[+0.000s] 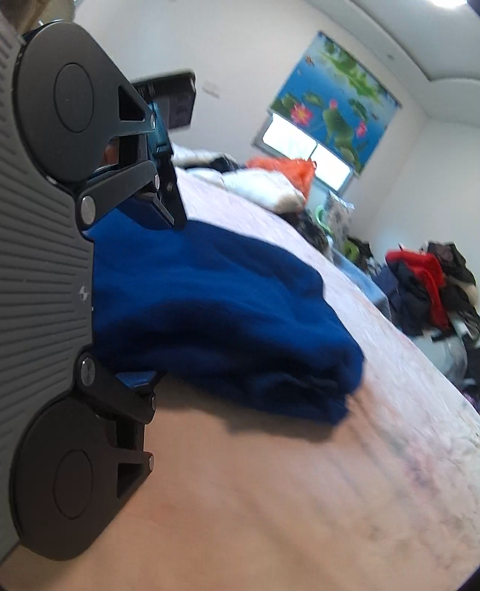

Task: Fold small clothes

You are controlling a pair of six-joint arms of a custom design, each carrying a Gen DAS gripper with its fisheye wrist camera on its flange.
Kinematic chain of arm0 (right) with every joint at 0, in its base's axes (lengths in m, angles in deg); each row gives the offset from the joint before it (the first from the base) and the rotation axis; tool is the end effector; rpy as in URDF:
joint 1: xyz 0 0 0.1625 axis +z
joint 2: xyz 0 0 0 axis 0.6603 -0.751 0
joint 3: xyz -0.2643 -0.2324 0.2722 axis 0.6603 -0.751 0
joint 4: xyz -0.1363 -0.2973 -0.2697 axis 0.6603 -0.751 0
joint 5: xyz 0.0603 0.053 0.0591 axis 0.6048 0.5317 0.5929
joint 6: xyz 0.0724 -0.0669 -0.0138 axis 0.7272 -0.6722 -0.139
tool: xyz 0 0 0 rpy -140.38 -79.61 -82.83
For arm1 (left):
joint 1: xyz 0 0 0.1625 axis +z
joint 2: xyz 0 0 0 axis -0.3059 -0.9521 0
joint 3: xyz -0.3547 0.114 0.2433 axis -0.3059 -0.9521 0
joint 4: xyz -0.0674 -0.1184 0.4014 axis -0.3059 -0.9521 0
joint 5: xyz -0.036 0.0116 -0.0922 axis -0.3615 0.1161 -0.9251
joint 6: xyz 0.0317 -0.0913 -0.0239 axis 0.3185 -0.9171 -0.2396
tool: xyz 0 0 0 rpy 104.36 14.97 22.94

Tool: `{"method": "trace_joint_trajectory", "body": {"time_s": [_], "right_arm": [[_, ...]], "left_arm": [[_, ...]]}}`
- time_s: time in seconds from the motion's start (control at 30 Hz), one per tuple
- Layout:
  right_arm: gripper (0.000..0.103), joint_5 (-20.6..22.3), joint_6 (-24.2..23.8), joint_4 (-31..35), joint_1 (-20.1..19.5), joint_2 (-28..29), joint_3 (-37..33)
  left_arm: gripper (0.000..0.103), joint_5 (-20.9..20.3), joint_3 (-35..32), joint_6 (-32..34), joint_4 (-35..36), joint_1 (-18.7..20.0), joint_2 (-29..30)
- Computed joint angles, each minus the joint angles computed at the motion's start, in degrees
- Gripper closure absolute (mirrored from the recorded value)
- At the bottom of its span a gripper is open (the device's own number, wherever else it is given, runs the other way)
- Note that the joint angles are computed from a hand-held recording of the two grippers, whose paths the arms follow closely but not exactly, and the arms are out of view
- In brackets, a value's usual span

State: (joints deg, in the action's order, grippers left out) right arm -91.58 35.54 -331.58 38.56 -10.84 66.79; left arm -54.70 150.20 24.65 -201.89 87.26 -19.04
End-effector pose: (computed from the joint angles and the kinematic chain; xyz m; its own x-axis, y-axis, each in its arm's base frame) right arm 0.0798 -0.3940 0.1330 -0.9830 0.0982 -0.1552 0.1836 0.4960 -0.8487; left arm -0.1136 -0.6638 0.1349 -0.6737 0.7381 0.0355 0.7345 0.6742 -0.0775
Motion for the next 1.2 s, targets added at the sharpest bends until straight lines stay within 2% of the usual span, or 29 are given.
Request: {"method": "trace_joint_trajectory", "body": {"time_s": [0.03,0.07,0.13,0.17,0.2,0.23,0.43,0.57,0.67,0.73,0.77,0.83,0.87,1.0,1.03,1.1,1.17,1.2], "right_arm": [[0.033,-2.5,0.3,-0.6,1.3,0.6,-0.3],[0.037,-4.3,0.9,0.1,2.2,0.6,-0.7],[0.071,-5.5,3.9,1.8,2.6,1.0,-2.0],[0.081,-6.8,5.1,1.7,2.8,1.6,-2.5],[0.084,-6.9,6.5,1.4,2.8,2.1,-3.2],[0.085,-6.4,7.5,-0.4,2.7,2.9,-3.1],[0.089,-10.1,8.9,-7.3,6.8,6.3,-1.8],[0.090,-12.2,10.7,-10.4,8.7,8.8,-1.4],[0.089,-14.9,12.3,-9.8,9.5,9.2,-2.1],[0.078,-21.3,13.1,-10.5,12.1,9.6,-3.0],[0.071,-26.4,12.5,-11.8,14.6,10.3,-3.9],[0.065,-33.8,8.6,-14.3,18.8,11.4,-5.4],[0.065,-35.7,7.2,-13.5,20.0,11.1,-5.6],[0.071,-36.4,6.5,-5.2,20.2,7.3,-5.7],[0.081,-36.4,5.7,-3.9,19.8,6.7,-6.0],[0.090,-36.0,4.7,-3.4,18.5,6.9,-6.2],[0.091,-35.4,6.1,-2.6,17.1,6.9,-6.3],[0.083,-35.5,6.8,-3.4,17.3,6.9,-6.0]], "left_arm": [[0.073,-0.2,1.2,1.8,0.0,-0.1,-0.8],[0.075,0.2,1.6,1.7,-0.1,-0.3,-0.9],[0.085,0.3,2.4,0.9,-2.0,-0.6,-1.1],[0.086,0.2,2.4,0.2,-2.6,-0.7,-1.3],[0.088,-0.1,2.3,-0.7,-2.6,-0.6,-1.4],[0.089,-0.6,2.3,-1.5,-2.5,-0.4,-1.9],[0.095,-0.4,5.6,-1.5,-4.4,0.3,-6.6],[0.095,2.3,8.4,-0.5,-6.7,0.3,-8.4],[0.095,3.3,9.4,-1.0,-8.4,-0.2,-9.0],[0.095,6.0,11.1,-1.0,-12.0,-1.2,-9.8],[0.095,7.7,12.3,-0.6,-14.9,-1.8,-10.1],[0.094,10.9,13.9,0.3,-18.5,-2.8,-10.5],[0.094,11.5,14.1,0.6,-18.8,-3.1,-10.6],[0.094,12.8,14.9,0.8,-20.1,-4.2,-10.6],[0.094,12.8,15.2,1.0,-20.9,-4.5,-10.6],[0.094,13.6,15.9,1.5,-22.7,-5.5,-10.1],[0.094,16.6,16.4,1.2,-24.3,-6.8,-9.4],[0.094,17.0,16.5,2.1,-24.9,-7.3,-9.2]]}}
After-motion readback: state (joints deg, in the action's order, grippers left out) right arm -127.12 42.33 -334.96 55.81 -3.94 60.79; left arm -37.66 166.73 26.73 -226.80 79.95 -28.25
